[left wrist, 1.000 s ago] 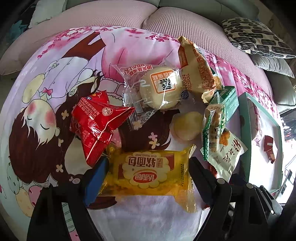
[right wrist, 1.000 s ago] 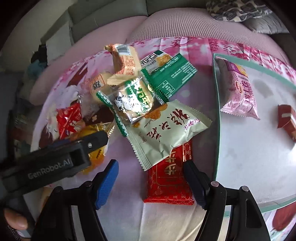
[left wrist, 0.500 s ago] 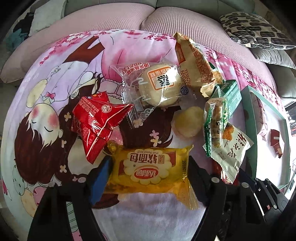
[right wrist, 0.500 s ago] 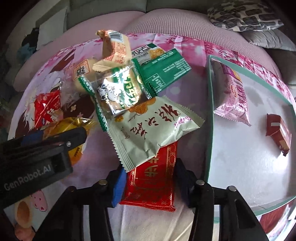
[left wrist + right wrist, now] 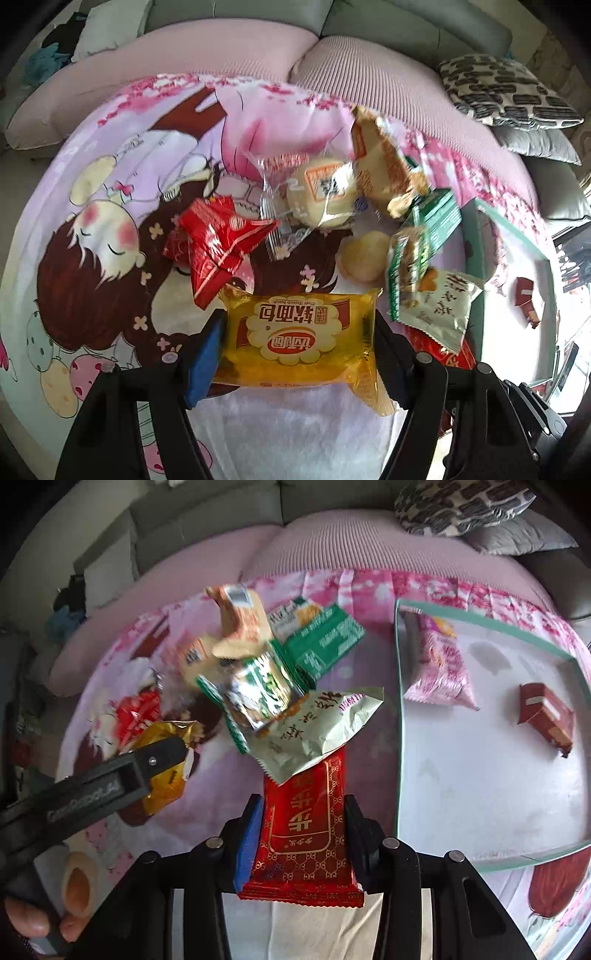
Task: Organize snacks
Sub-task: 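Carry both packs into the tray and release them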
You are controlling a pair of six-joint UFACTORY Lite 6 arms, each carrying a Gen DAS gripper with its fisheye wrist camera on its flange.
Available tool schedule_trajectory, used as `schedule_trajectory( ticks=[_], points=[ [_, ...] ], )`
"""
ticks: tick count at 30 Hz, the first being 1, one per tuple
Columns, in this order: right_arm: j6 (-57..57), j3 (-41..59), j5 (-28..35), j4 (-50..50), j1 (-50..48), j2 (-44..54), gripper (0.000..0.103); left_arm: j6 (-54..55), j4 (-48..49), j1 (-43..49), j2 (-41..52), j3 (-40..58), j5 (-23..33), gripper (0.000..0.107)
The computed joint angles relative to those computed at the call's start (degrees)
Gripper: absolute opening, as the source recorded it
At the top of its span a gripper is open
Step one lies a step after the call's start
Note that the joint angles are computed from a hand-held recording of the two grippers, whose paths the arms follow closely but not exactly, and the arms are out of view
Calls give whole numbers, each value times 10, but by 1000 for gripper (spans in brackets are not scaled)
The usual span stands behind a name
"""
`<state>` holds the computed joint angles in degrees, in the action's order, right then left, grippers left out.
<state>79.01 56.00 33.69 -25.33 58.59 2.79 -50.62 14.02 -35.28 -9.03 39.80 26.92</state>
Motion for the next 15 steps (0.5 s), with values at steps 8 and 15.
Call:
schedule_trajectory(
  ticks=[8,15],
  points=[
    [27,2,28,-30,32,-36,44,-24,23,-7,-45,-9,16,75],
    [58,24,53,-74,66,-51,44,-35,40,-9,-61,-2,21,75]
  ],
)
